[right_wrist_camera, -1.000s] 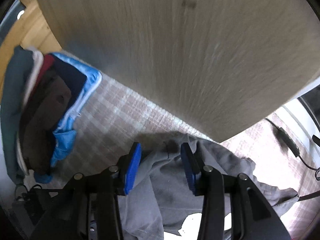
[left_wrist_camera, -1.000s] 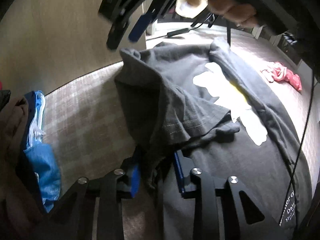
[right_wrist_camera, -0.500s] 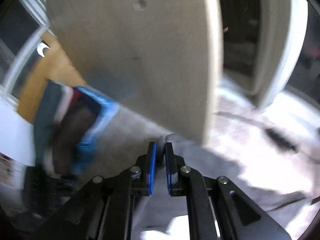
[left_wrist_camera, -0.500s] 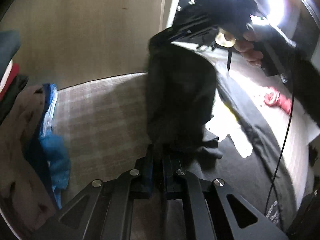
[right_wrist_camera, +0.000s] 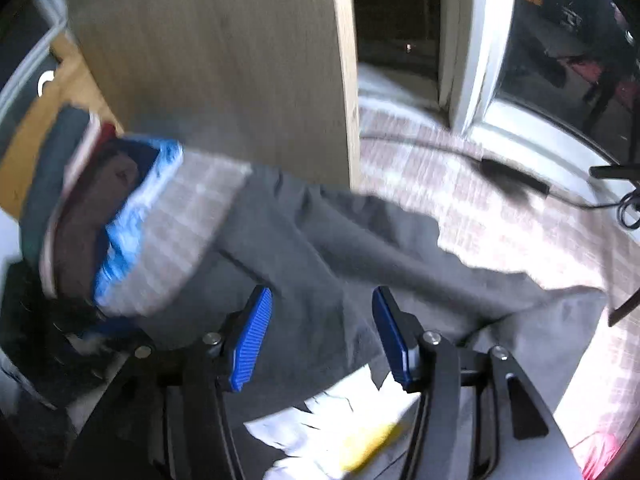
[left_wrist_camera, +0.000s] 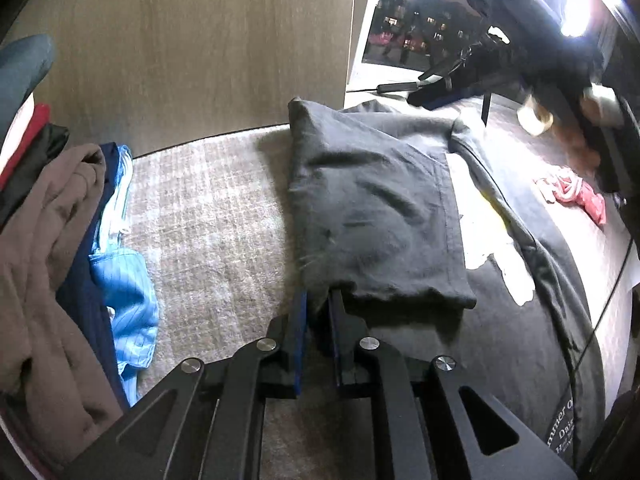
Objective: Fold clothes
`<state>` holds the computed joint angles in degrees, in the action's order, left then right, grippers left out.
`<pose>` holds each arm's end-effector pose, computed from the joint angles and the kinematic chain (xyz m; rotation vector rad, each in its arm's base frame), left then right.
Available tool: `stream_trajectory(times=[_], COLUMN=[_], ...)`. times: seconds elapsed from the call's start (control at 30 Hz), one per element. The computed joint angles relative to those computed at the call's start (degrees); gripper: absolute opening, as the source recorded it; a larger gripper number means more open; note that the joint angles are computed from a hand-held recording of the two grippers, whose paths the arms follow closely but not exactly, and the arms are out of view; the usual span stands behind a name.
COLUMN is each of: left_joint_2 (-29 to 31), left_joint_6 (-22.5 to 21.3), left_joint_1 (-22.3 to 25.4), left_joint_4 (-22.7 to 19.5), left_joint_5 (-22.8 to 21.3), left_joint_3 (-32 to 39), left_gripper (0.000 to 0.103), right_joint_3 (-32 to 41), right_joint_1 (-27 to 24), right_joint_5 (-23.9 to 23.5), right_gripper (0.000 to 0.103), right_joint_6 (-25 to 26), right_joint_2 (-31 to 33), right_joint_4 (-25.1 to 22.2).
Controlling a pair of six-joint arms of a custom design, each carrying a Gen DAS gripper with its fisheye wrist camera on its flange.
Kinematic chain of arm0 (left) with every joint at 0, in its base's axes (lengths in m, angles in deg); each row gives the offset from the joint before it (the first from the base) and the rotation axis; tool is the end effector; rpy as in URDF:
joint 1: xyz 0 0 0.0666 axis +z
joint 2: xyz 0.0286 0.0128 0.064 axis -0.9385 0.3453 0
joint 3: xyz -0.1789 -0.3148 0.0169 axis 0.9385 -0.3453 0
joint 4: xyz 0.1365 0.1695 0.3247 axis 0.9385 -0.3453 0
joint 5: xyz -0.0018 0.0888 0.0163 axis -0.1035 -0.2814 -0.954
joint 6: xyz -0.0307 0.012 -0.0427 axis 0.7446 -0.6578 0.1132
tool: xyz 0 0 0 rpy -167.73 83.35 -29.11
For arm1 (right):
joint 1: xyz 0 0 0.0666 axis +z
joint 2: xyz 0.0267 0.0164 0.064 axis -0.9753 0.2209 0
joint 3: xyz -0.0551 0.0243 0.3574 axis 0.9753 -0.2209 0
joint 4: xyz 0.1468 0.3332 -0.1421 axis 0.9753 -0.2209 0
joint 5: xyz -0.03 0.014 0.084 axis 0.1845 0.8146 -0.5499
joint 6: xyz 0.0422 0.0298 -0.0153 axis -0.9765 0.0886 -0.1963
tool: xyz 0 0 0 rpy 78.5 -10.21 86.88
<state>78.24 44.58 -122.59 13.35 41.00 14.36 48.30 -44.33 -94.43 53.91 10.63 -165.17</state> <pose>0.2467 -0.2991 0.3434 -0.3269 2.5266 -0.0919 0.4175 0.2826 0.4837 -1.0918 2.6130 0.5368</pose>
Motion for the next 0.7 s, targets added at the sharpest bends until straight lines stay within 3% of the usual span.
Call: stream_trajectory(times=[0.03, 0.1, 0.13, 0.2, 0.23, 0.33, 0.37, 0.47, 0.6, 0.7], left_joint_2=[-0.1, -0.2, -0.4, -0.7, -0.8, -0.7, -0.6, 0.4, 2.3, 0.7], left_joint_6=[0.0, 0.3, 0.9, 1.6, 2.1, 3.0, 2.6, 0.5, -2.1, -3.0], left_joint_1=[-0.2, -0.7, -1.3, -2.1, -2.6, -3.4, -3.4, -2.4, -0.6, -0.3], left_joint_4=[-0.3, -1.6, -2.6, -3.3, -3.9, -4.5, -4.2, -3.2, -2.5, 1.5], left_joint_5=[-0.1, -0.4, -0.6, -0.4, -0.4, -1.0, -1.4, -1.3, -0.9, 0.0], left_joint_3=[0.1, 0.7, 1.0, 1.1, 1.2, 1.3, 1.3, 1.6, 1.9, -0.4], left_gripper=[0.011, 0.015, 0.016, 0.016, 0.016, 0.016, 0.017, 0.020, 0.020, 0.017], right_joint_3=[-0.8, -2.4, -3.7, -4.3, -3.9, -1.3, -0.1, 4.2, 12.0, 12.6], right_joint_1=[0.0, 1.0, 1.8, 3.3, 3.4, 2.0, 2.2, 4.3, 6.9, 8.7], right_joint_5=[-1.0, 2.4, 6.1, 13.9, 13.9, 4.0, 3.1, 5.9, 6.6, 10.4], right_gripper=[0.051, 0.043, 0.035, 0.035, 0.035, 0.035, 0.037, 0.037, 0.037, 0.037], right_joint_6=[0.9, 3.2, 4.4, 4.8, 3.9, 1.3, 1.2, 2.0, 2.8, 4.6], right_joint_2=[0.5, 1.2, 0.5, -0.2, -0.1, 0.3, 0.8, 4.2, 11.1, 13.4], right_joint_4=[-0.7, 0.0, 2.9, 7.0, 7.4, 7.5, 7.8, 7.6, 2.9, 2.9])
